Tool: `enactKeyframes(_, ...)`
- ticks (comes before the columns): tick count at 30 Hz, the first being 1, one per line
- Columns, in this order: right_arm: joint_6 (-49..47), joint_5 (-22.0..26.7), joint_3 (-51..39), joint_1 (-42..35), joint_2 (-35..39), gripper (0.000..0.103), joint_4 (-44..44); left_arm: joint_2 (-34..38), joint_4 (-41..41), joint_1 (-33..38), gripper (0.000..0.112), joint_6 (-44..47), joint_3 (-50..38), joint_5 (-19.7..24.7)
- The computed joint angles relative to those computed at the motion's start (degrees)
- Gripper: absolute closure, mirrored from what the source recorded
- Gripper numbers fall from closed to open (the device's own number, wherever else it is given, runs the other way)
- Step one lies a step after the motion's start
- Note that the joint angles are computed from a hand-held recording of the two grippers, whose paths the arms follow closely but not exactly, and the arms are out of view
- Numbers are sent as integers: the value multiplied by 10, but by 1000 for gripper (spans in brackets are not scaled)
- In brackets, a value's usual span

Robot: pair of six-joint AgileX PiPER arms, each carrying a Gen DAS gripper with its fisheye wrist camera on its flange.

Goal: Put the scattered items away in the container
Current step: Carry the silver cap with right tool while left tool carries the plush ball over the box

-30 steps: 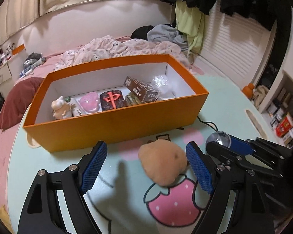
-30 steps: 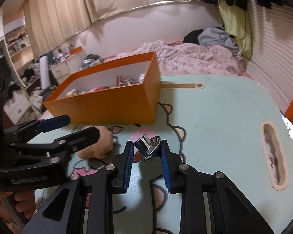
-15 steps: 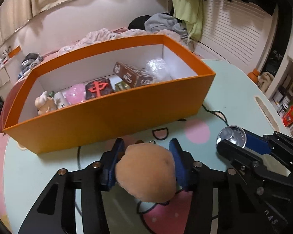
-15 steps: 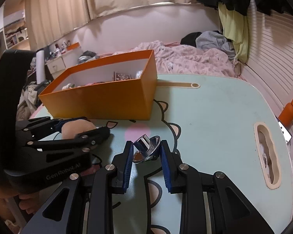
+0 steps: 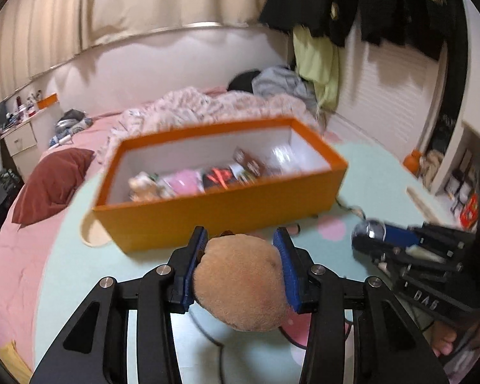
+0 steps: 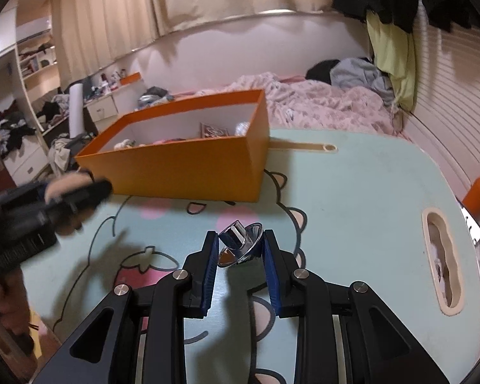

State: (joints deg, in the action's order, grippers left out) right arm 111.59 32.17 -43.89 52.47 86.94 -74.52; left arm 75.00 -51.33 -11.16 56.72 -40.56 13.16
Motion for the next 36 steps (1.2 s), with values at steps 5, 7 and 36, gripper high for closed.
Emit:
enactKeyframes(5, -64, -20, -31, -11, 12, 77, 46, -24, -46, 29, 68, 53, -14, 6)
enactKeyframes(7, -88, -39, -40, -17, 9, 77, 61, -24, -48, 36, 68, 56, -30, 13)
enactKeyframes(36, -232, 32, -349, -121, 222, 77, 98, 270, -206, 110, 68, 150, -283, 120)
